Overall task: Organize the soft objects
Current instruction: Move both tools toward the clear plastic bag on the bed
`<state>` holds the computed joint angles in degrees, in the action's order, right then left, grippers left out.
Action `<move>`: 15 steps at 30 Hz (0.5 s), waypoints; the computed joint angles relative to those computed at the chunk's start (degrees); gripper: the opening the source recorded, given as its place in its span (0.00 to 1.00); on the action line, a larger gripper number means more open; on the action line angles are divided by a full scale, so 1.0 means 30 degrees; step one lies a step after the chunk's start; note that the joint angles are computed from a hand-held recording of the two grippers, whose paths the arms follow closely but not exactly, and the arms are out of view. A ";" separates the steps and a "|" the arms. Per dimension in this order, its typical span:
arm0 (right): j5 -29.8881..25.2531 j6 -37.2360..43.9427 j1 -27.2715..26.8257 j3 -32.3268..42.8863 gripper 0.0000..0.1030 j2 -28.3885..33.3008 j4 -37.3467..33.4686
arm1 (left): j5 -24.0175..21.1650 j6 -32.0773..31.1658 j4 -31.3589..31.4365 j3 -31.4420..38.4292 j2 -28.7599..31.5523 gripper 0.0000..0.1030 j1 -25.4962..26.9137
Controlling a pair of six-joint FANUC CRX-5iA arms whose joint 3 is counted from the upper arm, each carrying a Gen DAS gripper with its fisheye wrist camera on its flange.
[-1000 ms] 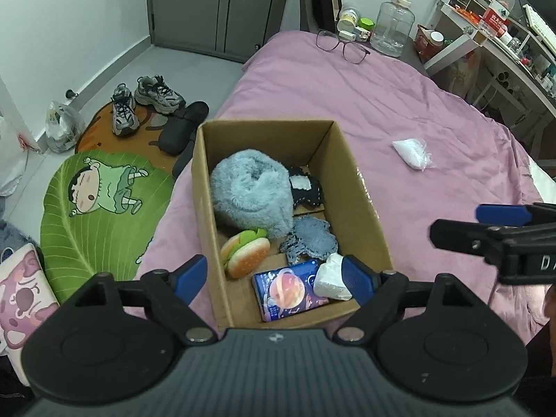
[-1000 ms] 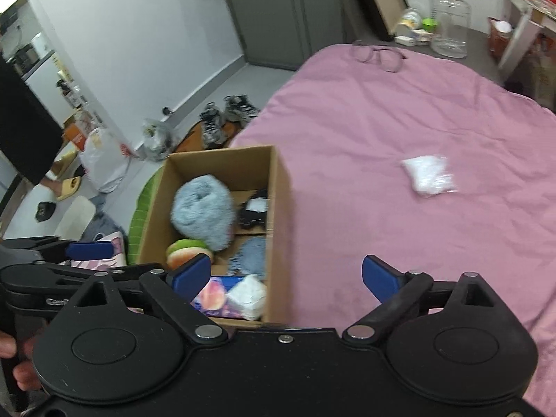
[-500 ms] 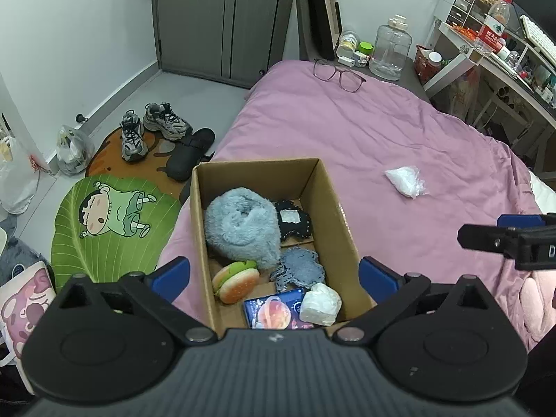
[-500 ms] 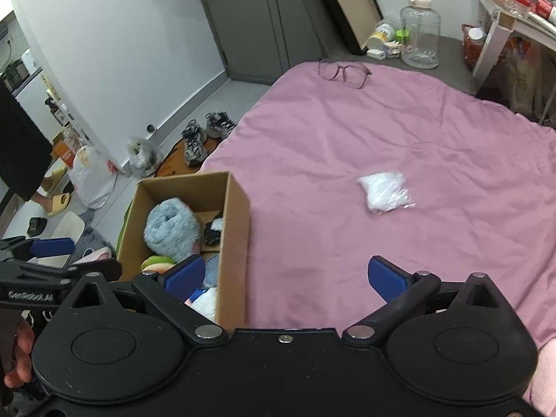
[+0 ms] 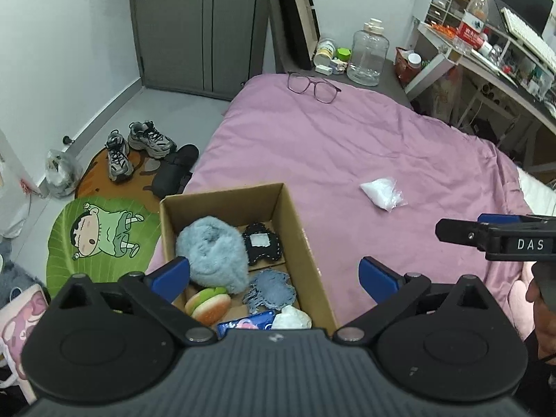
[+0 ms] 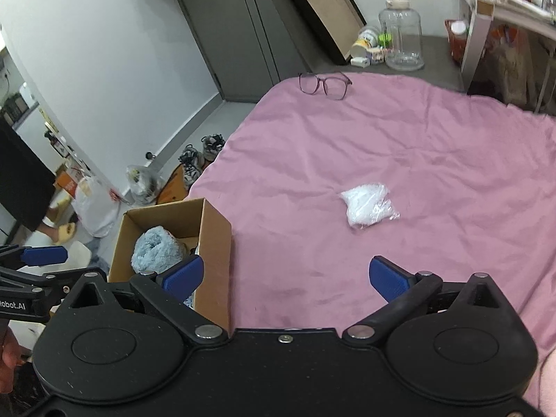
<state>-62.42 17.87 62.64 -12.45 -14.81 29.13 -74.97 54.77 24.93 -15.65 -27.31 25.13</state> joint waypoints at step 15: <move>0.1735 -0.0128 -0.1847 -0.2451 1.00 -0.1106 0.0327 | 0.0497 0.3178 -0.1325 0.1281 0.2086 0.99 -0.3244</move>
